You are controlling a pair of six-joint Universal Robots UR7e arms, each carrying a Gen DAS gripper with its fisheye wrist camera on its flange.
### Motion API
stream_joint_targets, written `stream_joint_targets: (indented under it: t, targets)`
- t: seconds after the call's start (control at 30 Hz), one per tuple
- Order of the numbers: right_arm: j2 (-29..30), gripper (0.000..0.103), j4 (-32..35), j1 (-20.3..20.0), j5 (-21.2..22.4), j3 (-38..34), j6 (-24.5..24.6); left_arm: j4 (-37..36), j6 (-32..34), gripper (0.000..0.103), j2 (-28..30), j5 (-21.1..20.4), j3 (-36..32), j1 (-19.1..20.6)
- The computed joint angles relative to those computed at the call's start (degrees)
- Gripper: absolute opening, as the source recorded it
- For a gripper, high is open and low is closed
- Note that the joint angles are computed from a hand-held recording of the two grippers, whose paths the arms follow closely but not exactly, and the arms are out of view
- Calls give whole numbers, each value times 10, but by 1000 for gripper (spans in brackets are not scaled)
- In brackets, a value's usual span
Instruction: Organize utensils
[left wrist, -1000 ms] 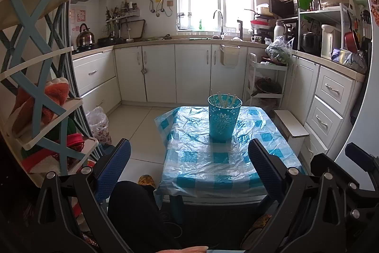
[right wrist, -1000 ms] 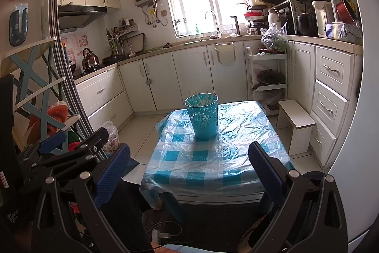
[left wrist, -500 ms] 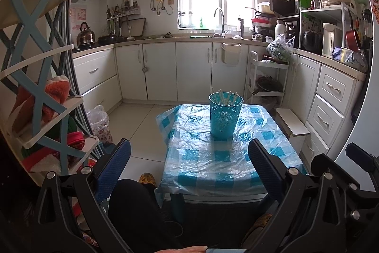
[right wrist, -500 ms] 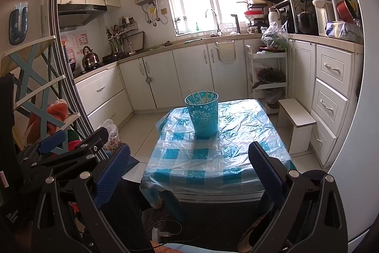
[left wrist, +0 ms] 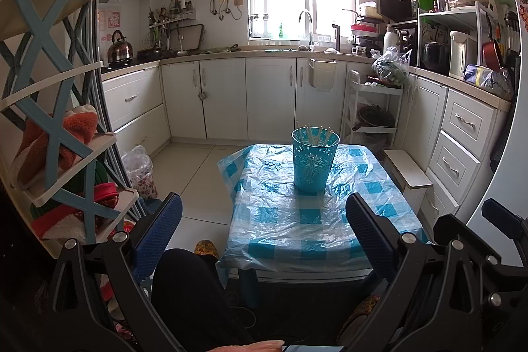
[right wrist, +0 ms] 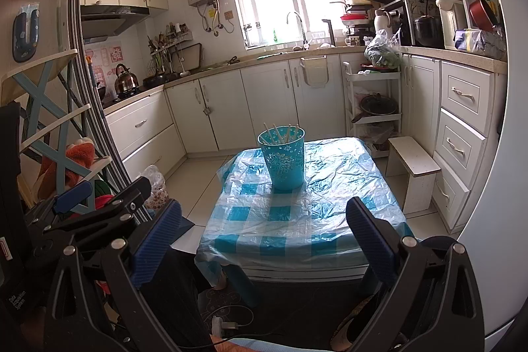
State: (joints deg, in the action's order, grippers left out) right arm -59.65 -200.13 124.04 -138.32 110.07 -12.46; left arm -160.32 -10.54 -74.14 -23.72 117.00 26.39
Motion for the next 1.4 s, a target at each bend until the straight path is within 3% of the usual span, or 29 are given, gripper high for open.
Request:
stream_joint_targets:
  t: [1.4]
  targets:
    - [-1, 96, 11, 0, -1, -5, 4, 3, -2, 95, -2, -3, 1, 5]
